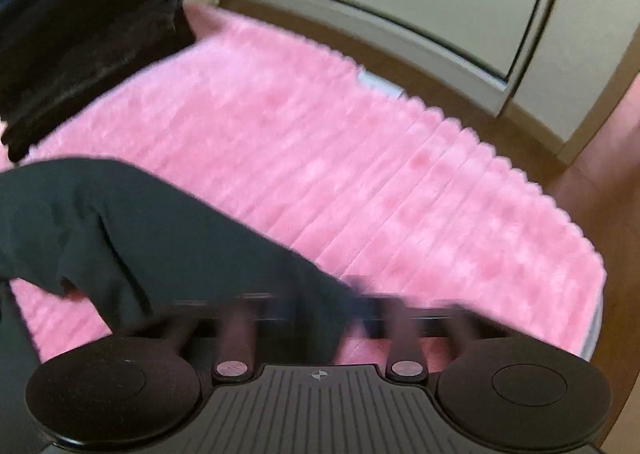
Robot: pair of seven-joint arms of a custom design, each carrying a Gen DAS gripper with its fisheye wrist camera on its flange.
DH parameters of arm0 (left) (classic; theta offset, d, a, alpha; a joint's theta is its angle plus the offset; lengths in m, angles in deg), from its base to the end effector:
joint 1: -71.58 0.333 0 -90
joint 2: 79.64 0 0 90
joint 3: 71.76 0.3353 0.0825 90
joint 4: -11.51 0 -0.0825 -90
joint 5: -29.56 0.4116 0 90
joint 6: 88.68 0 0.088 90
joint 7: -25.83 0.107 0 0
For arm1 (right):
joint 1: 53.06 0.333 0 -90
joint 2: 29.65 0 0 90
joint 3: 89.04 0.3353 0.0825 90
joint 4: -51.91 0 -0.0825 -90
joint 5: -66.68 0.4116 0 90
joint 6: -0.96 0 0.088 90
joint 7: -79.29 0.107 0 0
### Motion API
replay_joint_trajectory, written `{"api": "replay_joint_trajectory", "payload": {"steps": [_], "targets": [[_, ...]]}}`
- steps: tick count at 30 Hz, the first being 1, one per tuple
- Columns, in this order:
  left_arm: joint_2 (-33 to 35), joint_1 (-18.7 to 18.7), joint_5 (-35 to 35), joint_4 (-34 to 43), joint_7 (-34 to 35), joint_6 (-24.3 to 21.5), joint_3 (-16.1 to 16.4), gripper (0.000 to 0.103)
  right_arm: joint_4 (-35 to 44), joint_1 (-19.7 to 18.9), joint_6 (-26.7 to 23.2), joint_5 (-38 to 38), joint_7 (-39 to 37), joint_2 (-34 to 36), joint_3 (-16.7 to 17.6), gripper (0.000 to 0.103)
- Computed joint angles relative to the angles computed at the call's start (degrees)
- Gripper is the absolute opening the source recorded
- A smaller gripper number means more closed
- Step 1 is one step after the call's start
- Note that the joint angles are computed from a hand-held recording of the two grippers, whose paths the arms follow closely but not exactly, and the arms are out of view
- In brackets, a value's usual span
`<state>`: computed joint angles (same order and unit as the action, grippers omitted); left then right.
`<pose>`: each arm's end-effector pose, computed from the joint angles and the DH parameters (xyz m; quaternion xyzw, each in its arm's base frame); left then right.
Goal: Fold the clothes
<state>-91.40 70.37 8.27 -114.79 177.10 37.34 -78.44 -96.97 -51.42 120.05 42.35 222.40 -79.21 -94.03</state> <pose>0.5228 -0.0878 0.4959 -0.2689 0.9466 -0.1713 0.0475 0.3369 -0.0454 0.5590 -0.3547 0.9043 -0.2133 0.1046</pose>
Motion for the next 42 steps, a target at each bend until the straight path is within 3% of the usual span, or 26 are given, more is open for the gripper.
{"api": "replay_joint_trajectory", "payload": {"steps": [2,7,9,10,11,12,16,22,26,32,37,42], "targets": [[-0.05,-0.14,0.35,0.01,-0.15,0.18,-0.24,0.037,1.30,-0.23,-0.70,-2.75,-2.45,0.78,0.87,0.009],[-0.12,-0.17,0.24,0.33,-0.67,0.42,-0.15,0.038,3.73,-4.79,2.65,-12.21,-3.16,4.57,1.67,0.011],[-0.30,0.05,0.71,0.16,-1.12,0.32,-0.09,0.038,5.53,-6.25,1.74,-13.46,-1.54,6.64,2.50,0.029],[-0.40,0.20,1.00,0.08,-1.49,0.20,-0.06,0.038,6.05,-6.58,1.31,-14.23,-0.43,7.07,3.34,0.051],[-0.73,0.45,1.30,-0.20,-1.81,0.14,0.08,0.038,6.05,-6.27,1.72,-14.64,0.35,6.82,3.78,0.060],[-1.06,0.71,1.59,-0.47,-2.13,0.08,0.22,0.038,6.04,-5.50,2.19,-14.50,0.72,6.45,4.08,0.060],[-3.53,2.18,2.93,-2.63,-3.13,-0.01,1.01,0.040,4.87,1.04,4.85,-8.24,0.89,3.79,4.26,0.060],[-8.33,6.05,6.31,-7.04,-3.71,-1.77,2.84,0.040,1.21,17.31,8.60,9.91,-1.59,-0.12,3.72,0.060],[-11.82,9.45,7.67,-9.99,-3.12,-4.89,4.82,0.042,-0.75,24.55,1.46,18.62,-2.34,-2.48,5.32,0.060],[-16.81,15.49,8.32,-13.77,3.36,-10.64,9.26,0.043,0.31,26.59,-11.11,19.55,4.13,-8.08,10.54,0.060],[-20.08,20.92,7.42,-14.92,7.32,-18.76,12.76,0.043,3.08,27.67,-17.07,17.40,11.44,-9.21,14.58,0.060],[-22.43,25.13,7.88,-16.56,10.88,-24.99,13.88,0.043,5.49,29.74,-20.14,14.72,11.78,-9.24,13.68,0.060]]}}
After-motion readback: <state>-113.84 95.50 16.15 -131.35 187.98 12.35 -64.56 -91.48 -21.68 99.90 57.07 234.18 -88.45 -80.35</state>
